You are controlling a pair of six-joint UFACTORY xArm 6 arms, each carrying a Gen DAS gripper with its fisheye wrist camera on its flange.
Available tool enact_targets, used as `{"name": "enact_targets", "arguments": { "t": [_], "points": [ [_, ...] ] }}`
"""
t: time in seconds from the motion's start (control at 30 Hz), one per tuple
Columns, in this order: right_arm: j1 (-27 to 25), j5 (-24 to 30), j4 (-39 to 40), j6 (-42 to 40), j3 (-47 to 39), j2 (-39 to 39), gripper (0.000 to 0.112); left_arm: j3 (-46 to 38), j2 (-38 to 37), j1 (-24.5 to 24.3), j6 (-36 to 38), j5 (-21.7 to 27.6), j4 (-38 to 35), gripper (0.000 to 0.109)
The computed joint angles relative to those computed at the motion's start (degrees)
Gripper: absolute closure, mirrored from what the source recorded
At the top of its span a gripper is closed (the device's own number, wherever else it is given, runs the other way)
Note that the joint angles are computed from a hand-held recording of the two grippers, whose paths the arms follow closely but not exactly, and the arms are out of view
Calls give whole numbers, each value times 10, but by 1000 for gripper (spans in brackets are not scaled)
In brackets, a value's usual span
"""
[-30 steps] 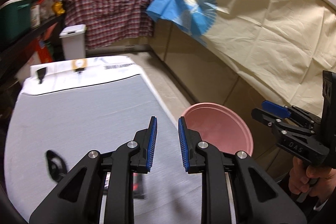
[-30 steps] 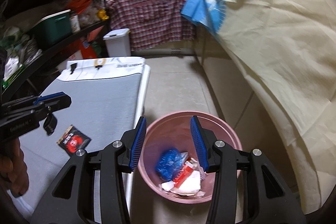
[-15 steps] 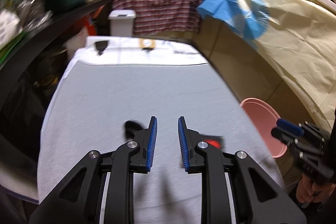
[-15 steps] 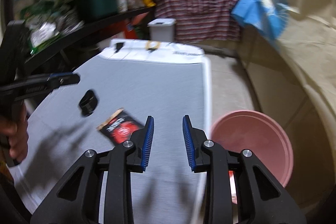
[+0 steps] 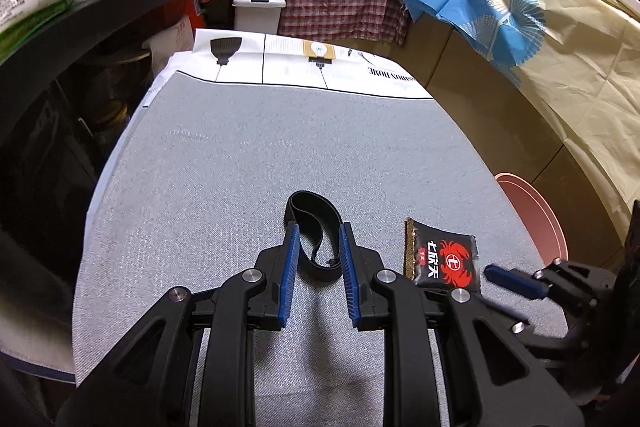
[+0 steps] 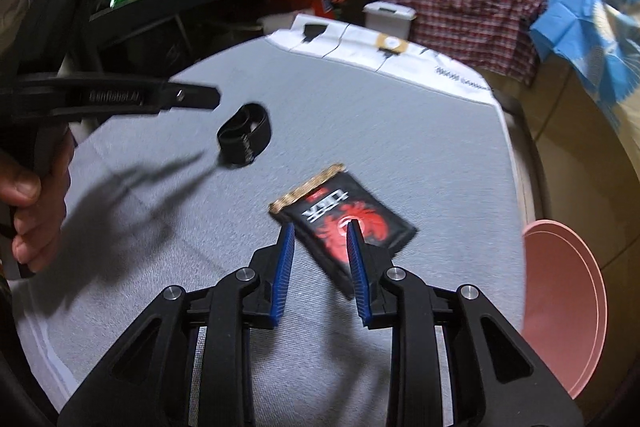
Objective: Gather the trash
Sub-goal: 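Grasp the black hair tie with the left tool while the right tool grasps the snack wrapper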
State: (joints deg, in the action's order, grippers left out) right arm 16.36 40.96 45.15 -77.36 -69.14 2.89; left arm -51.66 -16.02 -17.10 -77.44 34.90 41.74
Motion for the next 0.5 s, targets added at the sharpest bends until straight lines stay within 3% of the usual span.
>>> {"name": "enact_targets", "arguments": {
  "t": [0.17, 0.5],
  "points": [
    [12, -29, -33, 2, 13, 2, 86, 5, 8, 12, 8, -22, -10, 88],
    [13, -35, -55, 4, 13, 11, 106, -3, 41, 27, 43, -33, -51, 88]
  ]
}}
